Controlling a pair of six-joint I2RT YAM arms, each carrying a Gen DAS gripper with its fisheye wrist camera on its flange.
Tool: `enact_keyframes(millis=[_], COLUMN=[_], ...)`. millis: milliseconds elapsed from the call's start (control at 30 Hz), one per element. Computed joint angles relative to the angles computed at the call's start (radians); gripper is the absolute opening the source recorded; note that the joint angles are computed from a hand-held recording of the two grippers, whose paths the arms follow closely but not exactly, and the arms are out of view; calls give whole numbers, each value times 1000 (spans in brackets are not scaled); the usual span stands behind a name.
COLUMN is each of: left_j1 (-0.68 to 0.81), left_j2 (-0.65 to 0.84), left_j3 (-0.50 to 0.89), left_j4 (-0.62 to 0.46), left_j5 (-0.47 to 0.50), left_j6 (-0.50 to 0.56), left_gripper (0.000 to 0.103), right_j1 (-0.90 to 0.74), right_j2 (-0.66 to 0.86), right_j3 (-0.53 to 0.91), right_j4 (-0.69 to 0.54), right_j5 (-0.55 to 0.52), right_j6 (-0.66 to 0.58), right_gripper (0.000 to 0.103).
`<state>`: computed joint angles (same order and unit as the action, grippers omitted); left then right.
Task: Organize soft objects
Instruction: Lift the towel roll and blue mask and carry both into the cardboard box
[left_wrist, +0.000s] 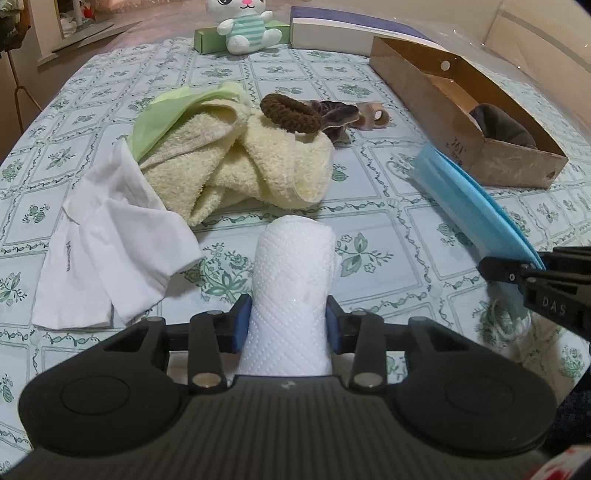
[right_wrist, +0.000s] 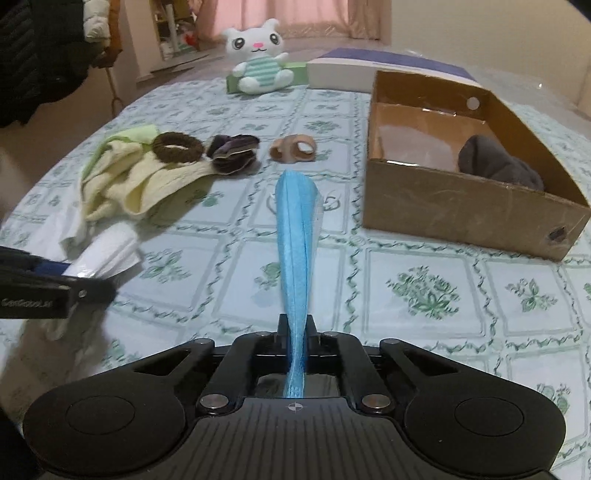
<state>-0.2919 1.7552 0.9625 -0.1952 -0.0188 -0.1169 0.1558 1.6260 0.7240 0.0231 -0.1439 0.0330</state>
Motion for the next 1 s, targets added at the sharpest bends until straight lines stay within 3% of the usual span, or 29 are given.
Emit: enact_keyframes(millis=[300, 533, 767, 1000], left_j1=[-31, -76, -130, -177], left_j2=[-72, -35, 105, 347], left_j3=[10, 145, 406, 820], left_j4=[-28, -49, -81, -184], left_j5=[13, 9, 10, 20], left_j6=[-9, -5, -6, -29], left_gripper=[37, 37, 37, 37], right_j1=[-50, -131, -250, -354], right_j2=[-132, -180, -114, 56], right_j3=[-19, 51, 193, 427], right_j4=[-64, -110, -124, -139], right_j5=[-123, -192, -233, -260], right_j6=[30, 84, 118, 142], right_gripper=[3, 3, 3, 3])
